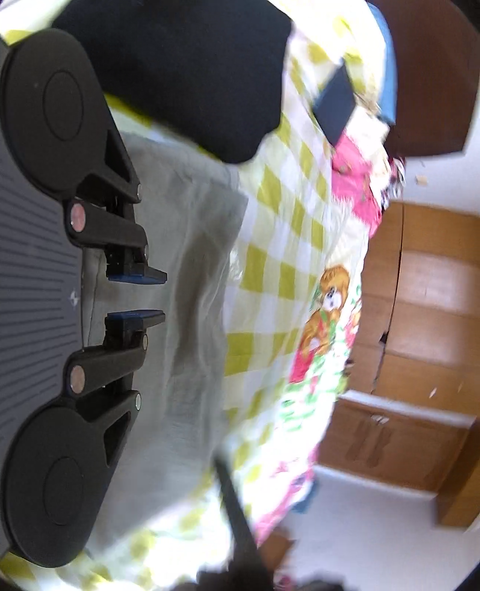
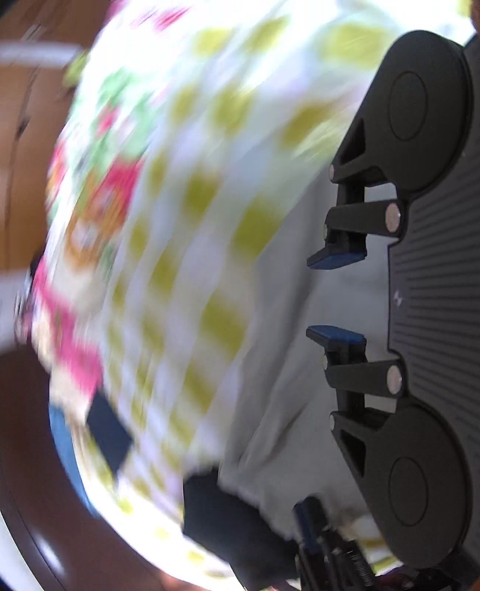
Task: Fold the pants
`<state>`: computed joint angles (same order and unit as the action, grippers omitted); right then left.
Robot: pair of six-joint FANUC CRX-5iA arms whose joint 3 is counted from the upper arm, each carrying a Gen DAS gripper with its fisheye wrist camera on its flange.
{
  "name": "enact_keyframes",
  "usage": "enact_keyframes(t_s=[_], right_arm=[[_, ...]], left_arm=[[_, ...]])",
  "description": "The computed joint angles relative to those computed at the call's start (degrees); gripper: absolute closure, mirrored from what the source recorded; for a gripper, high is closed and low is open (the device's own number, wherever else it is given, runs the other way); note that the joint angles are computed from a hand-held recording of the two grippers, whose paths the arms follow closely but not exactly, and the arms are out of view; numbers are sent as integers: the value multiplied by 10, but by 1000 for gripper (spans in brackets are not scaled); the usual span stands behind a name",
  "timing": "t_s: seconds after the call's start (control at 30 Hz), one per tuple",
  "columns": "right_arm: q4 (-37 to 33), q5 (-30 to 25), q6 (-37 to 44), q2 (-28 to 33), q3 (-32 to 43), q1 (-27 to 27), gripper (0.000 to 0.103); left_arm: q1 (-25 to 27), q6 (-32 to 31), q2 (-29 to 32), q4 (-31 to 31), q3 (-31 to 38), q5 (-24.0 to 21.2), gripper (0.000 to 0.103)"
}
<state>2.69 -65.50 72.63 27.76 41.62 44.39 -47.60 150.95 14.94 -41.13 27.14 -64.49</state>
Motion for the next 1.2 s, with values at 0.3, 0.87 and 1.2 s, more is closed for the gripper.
enact_keyframes(t_s=[0.3,0.87,1.2], right_arm=[[-111,72,-82,-98,-162,-43,66],[-361,95,44,-123,-200,-140,64],[-440,78,64,-89,-171,-174,85]], left_arm=[[-5,-121,63,39,94,-111,68],[26,-387,304,92,429,-141,58],[5,-327,267,25,384,-144,54]])
